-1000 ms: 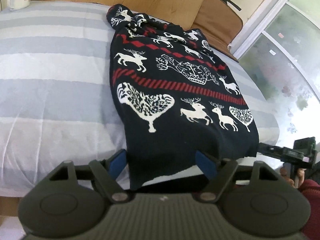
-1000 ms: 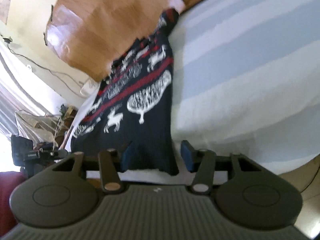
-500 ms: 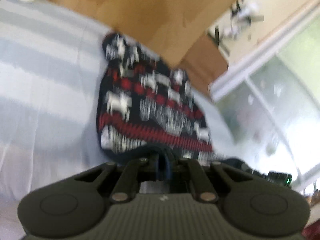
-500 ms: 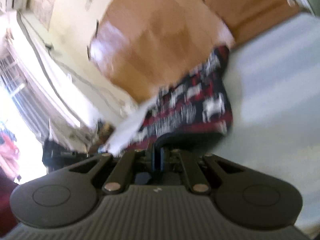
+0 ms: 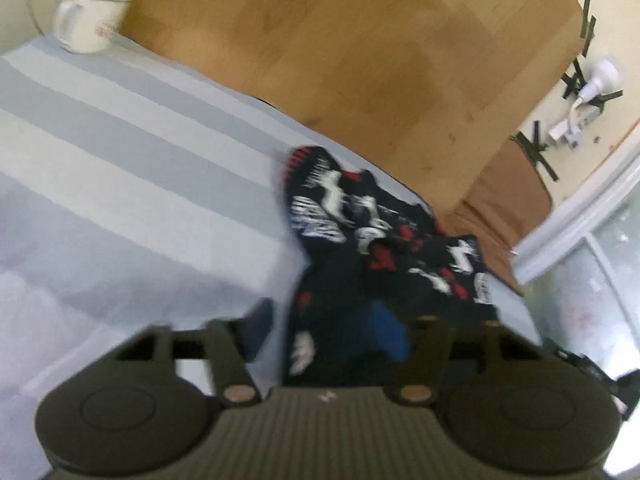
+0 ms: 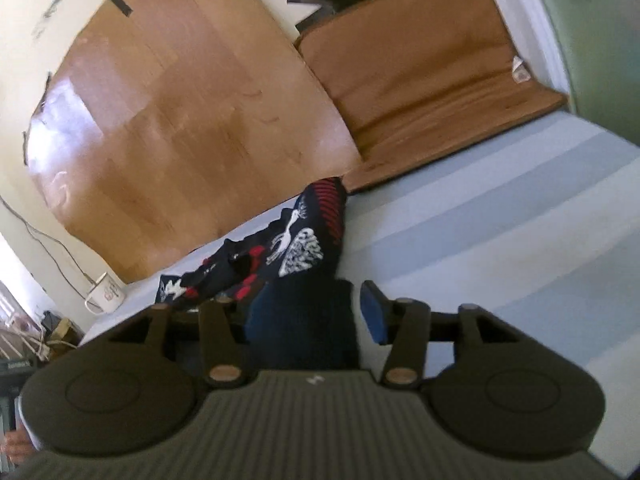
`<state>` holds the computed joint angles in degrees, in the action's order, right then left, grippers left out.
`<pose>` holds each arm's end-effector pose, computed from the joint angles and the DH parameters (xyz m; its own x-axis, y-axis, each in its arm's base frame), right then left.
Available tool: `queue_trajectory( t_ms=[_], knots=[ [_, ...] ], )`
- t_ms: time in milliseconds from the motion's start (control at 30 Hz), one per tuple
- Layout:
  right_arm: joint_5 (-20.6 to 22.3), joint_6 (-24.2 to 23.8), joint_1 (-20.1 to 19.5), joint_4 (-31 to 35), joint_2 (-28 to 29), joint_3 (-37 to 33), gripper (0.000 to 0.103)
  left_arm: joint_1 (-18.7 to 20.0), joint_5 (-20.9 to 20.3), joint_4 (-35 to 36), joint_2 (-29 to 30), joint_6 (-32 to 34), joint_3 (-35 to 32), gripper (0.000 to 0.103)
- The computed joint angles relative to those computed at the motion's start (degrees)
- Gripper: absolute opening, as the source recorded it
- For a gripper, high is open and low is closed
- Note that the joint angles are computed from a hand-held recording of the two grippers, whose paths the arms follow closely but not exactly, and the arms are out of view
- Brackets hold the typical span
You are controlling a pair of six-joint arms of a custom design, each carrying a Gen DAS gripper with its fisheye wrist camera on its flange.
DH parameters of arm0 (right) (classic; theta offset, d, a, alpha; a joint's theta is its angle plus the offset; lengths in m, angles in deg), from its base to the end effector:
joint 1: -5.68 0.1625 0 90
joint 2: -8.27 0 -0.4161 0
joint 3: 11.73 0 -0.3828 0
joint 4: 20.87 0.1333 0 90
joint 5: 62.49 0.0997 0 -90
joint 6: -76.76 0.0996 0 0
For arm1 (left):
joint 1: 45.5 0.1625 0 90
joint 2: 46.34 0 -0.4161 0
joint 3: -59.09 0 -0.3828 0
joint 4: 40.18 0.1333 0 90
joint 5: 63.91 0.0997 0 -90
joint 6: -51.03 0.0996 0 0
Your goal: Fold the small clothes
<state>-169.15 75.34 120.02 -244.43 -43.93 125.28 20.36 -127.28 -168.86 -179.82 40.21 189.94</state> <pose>0.2715 -0.3460 0.1221 -0.9547 -0.2133 0.2076 -0.2955 0.5956 -0.7469 0.0684 -0.2824 0.4809 -0.9778 -0.0348 -0.2068 0.1259 0.6912 -0.7116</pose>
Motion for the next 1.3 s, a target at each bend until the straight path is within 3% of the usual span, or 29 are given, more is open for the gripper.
queue_trajectory(
  t_ms=[100, 167, 200, 233, 267, 300, 500, 567, 633, 700, 800, 867, 900, 967, 1133, 1300],
  knots=[
    [0.3, -0.33, -0.44, -1.03, -0.27, 2.23, 0.056, 2.92, -3.59, 0.71, 1.57, 2.0, -0.86, 0.061],
    [-3.43, -0.95, 1.3, 0.34, 1.25, 1.28, 0.056, 2.32, -2.6, 0.59, 2.75, 2.84, -0.67, 0.054],
    [-5.88, -0.71, 1.96, 2.44, 2.05, 0.3, 0.054, 2.09, -1.79, 0.26, 3.65, 3.21, -0.36, 0.035],
    [-7.22, 0.3, 1.94, 4.21, 3.24, -0.65, 0.045, 2.48, -1.55, 0.96, 4.56, 3.67, -0.39, 0.019],
    [-8.36, 0.04, 2.76, 3.58, 4.47, -1.38, 0.035, 2.49, -0.8, 2.62, 5.23, 3.29, -0.58, 0.01],
    [-7.87, -1.18, 3.0, 5.36, 4.05, -1.15, 0.015, 2.01, 0.02, 1.92, 4.7, 3.61, 0.28, 0.01],
    [-10.38, -0.91, 6.55, 8.66, 0.8, 1.24, 0.012, -2.11, 4.66, 13.14, -0.39, -0.54, -1.15, 0.009],
    [-13.96, -1.46, 7.15, 8.43, 3.01, 0.33, 0.014, -0.89, 4.05, 12.57, 0.01, 0.94, -0.94, 0.013],
    [-12.78, -1.36, 6.13, 6.23, 3.84, 0.39, 0.018, -1.82, 5.81, 13.3, 0.74, 0.82, -1.2, 0.02],
    [-12.63, -0.09, 6.38, 9.76, 2.53, -0.87, 0.024, -3.21, 7.62, 15.24, 1.02, 0.41, -2.36, 0.024],
    [-16.44, -6.62, 8.58, 4.05, 3.04, -2.38, 0.042, -5.35, 11.18, 11.55, 1.09, 3.71, -3.19, 0.036],
    [-17.41, -10.19, 9.31, 4.56, 2.59, -4.87, 0.042, -7.93, 16.98, 6.99, 2.11, 6.59, -2.84, 0.039],
    [-17.28, -11.79, 9.59, 6.06, 2.41, -6.57, 0.042, -8.8, 19.86, 3.69, 3.66, 9.15, -2.73, 0.042],
    [-16.15, -15.6, 9.83, 8.09, 3.56, -10.41, 0.042, -8.64, 21.63, -2.25, 7.81, 12.99, -3.24, 0.045],
    [-11.14, -23.08, 8.15, 20.67, 8.97, -23.35, 0.042, -4.3, 19.27, -17.09, 22.64, 24.29, -7.0, 0.05],
    [-10.54, -22.47, 5.0, 35.8, 17.42, -40.59, 0.042, 1.04, 12.1, -18.22, 37.11, 24.42, -16.89, 0.05]
  ],
)
